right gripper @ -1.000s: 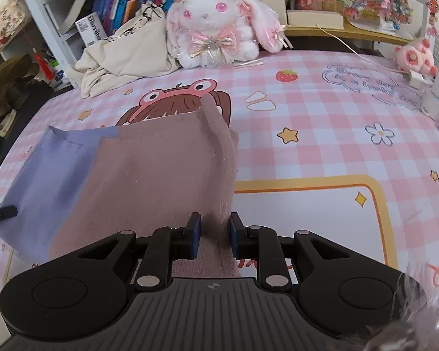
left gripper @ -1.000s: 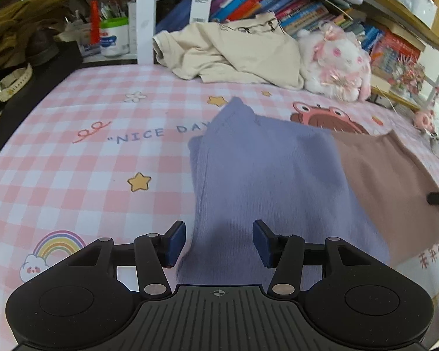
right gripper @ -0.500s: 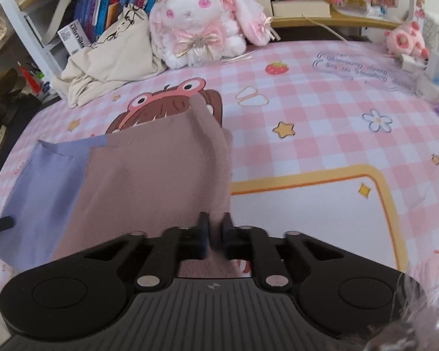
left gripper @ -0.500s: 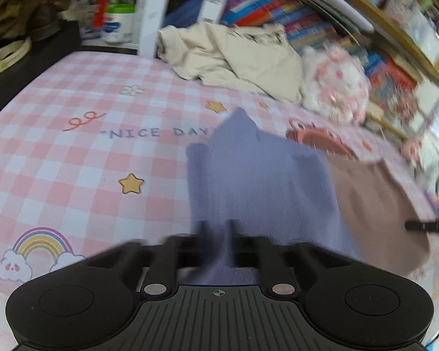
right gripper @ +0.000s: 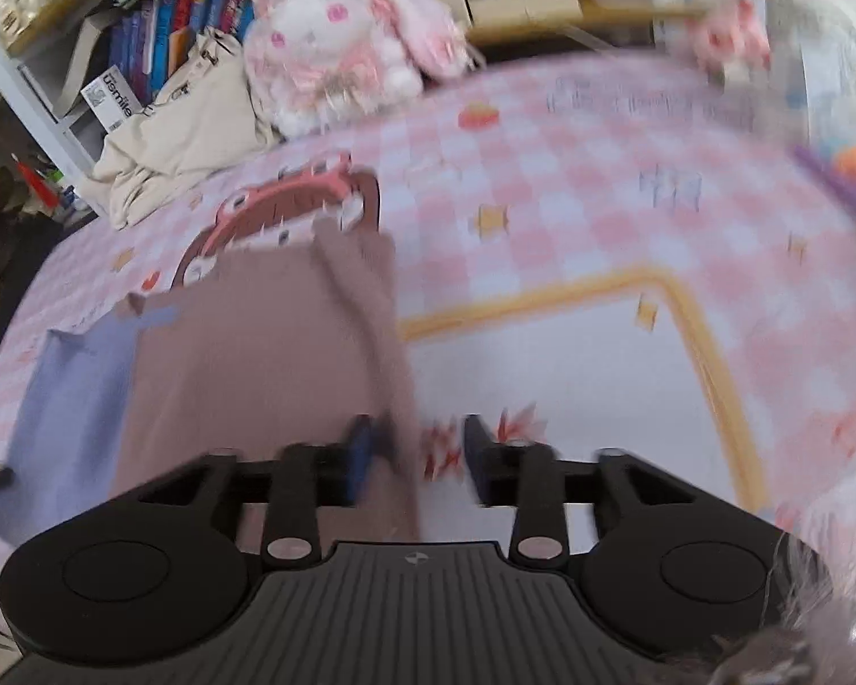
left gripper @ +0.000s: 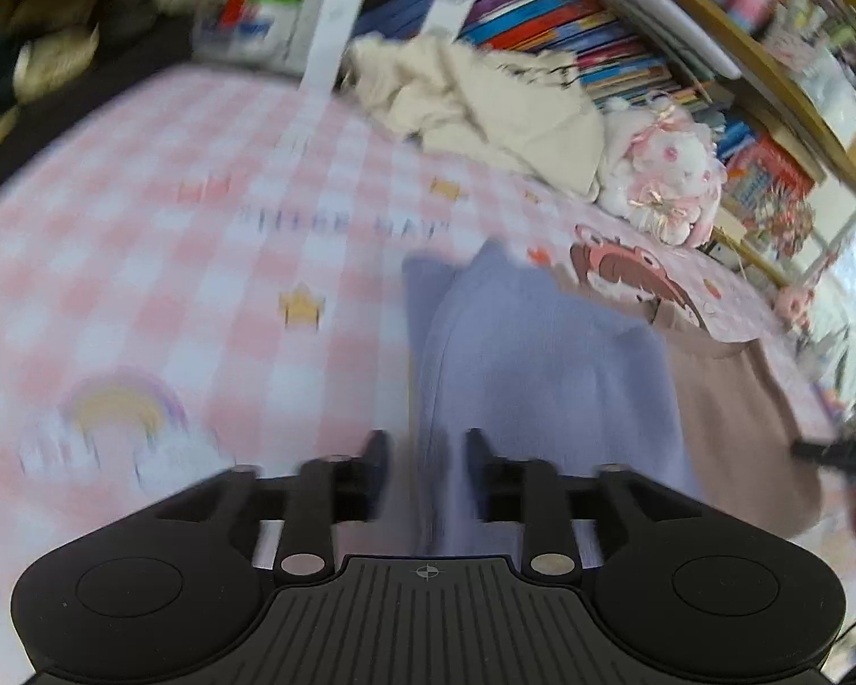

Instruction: Fold clothes

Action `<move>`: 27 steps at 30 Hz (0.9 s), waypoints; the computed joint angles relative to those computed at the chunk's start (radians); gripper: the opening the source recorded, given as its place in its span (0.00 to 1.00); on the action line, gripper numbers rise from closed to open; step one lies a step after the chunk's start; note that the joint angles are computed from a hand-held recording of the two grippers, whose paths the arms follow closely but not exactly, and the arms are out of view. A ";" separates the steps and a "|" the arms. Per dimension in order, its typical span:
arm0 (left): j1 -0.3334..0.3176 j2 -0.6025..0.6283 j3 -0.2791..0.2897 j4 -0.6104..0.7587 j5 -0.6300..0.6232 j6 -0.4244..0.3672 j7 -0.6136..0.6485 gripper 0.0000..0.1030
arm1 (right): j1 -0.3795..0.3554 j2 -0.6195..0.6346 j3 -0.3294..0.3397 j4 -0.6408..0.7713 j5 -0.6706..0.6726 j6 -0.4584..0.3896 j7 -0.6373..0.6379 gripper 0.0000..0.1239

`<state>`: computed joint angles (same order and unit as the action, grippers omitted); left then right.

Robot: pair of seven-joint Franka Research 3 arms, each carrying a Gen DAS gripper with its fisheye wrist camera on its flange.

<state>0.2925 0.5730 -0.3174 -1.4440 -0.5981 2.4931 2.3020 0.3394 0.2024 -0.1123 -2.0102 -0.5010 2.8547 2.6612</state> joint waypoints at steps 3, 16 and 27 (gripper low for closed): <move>-0.039 0.051 -0.001 0.085 0.050 0.041 0.031 0.50 | -0.003 0.042 -0.007 0.063 -0.012 -0.012 -0.042 0.29; -0.048 0.153 -0.108 0.167 0.128 0.255 0.030 0.03 | 0.171 0.138 -0.220 0.177 -0.189 0.055 0.186 0.06; -0.100 0.242 -0.033 0.299 0.296 0.135 -0.213 0.12 | 0.056 0.227 -0.091 0.272 0.085 -0.035 -0.075 0.13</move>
